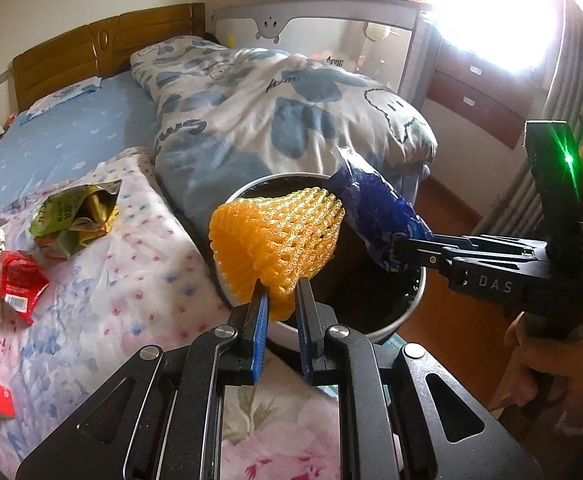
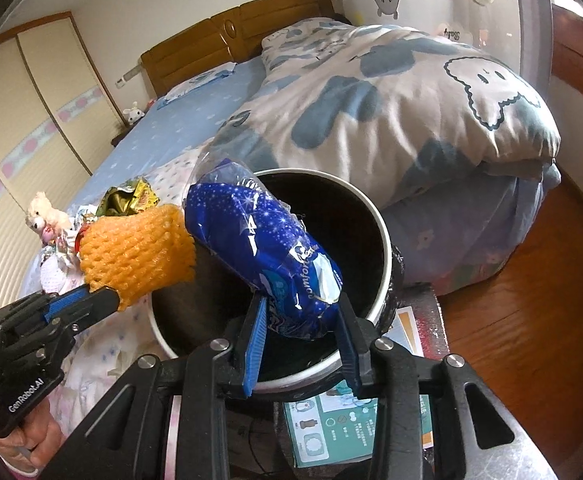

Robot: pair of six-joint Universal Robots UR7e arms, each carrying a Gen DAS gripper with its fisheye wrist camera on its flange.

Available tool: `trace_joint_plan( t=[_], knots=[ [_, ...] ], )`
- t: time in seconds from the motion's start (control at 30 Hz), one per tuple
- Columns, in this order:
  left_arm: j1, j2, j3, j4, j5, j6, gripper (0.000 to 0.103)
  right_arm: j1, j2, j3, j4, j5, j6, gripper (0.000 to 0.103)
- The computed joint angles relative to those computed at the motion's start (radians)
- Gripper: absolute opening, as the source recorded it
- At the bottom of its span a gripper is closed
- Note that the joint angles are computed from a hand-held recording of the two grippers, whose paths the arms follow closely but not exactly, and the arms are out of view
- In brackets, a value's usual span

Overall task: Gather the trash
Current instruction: 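Carry the wrapper and net over the trash bin and open both tools, then move the right tool to the red snack bag and grasp it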

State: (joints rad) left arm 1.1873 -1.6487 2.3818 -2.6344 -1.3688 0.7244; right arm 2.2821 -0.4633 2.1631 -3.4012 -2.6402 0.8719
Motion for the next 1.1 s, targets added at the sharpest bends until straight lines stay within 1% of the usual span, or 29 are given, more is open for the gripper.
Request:
trace_joint_plan(
  t=[0.2,0.27,0.3,0.33,0.37,0.4,0.43,0.47,0.5,0.57,0.63,0.77,0.9,1.1],
  knots=[
    [-0.002,0.035,-0.011,-0.006,0.01,-0.011,0.014,-0.019,-0.007,0.008,-0.021,0.006,-0.027,0.035],
    [-0.003,0.044,-0.016,-0.002,0.012,-0.014,0.018,-0.027,-0.012,0.009,-0.015,0.006,-0.036,0.037],
    [-0.007,0.046,-0.015,-0.002,0.015,-0.017,0.023,-0.029,-0.013,0.009,-0.015,0.007,-0.038,0.039],
    [-0.008,0.046,-0.014,-0.002,0.022,-0.017,0.033,-0.032,-0.015,0.009,-0.009,0.008,-0.034,0.039],
    [-0.009,0.044,-0.012,-0.006,0.026,-0.018,0.038,-0.034,-0.018,0.01,-0.006,0.007,-0.032,0.047],
    [-0.008,0.04,-0.008,-0.014,0.026,-0.015,0.046,-0.036,-0.021,0.011,-0.001,0.007,-0.027,0.057],
    [-0.007,0.033,-0.002,-0.029,0.027,-0.01,0.052,-0.037,-0.021,0.012,-0.01,0.007,-0.031,0.06],
    [-0.006,0.028,0.001,-0.036,0.028,-0.006,0.054,-0.038,-0.02,0.012,-0.02,0.005,-0.037,0.064],
    [-0.004,0.024,0.004,-0.04,0.029,-0.003,0.058,-0.034,-0.019,0.01,-0.022,0.0,-0.037,0.066],
    [0.006,0.012,0.006,-0.043,0.031,0.002,0.061,-0.03,-0.015,0.007,-0.036,-0.004,-0.044,0.068],
    [0.021,0.001,0.006,-0.045,0.033,0.006,0.066,-0.021,-0.006,0.0,-0.05,-0.01,-0.041,0.071],
    [0.067,-0.023,-0.005,-0.039,0.042,0.007,0.067,-0.004,0.03,-0.027,-0.126,-0.011,-0.074,0.083],
    [0.123,-0.044,-0.028,-0.021,0.044,-0.001,0.068,0.019,0.084,-0.088,-0.173,-0.005,-0.112,0.086],
    [0.207,-0.083,-0.063,-0.032,0.047,0.02,0.068,0.034,0.16,-0.195,-0.221,0.033,-0.202,0.086]
  ],
)
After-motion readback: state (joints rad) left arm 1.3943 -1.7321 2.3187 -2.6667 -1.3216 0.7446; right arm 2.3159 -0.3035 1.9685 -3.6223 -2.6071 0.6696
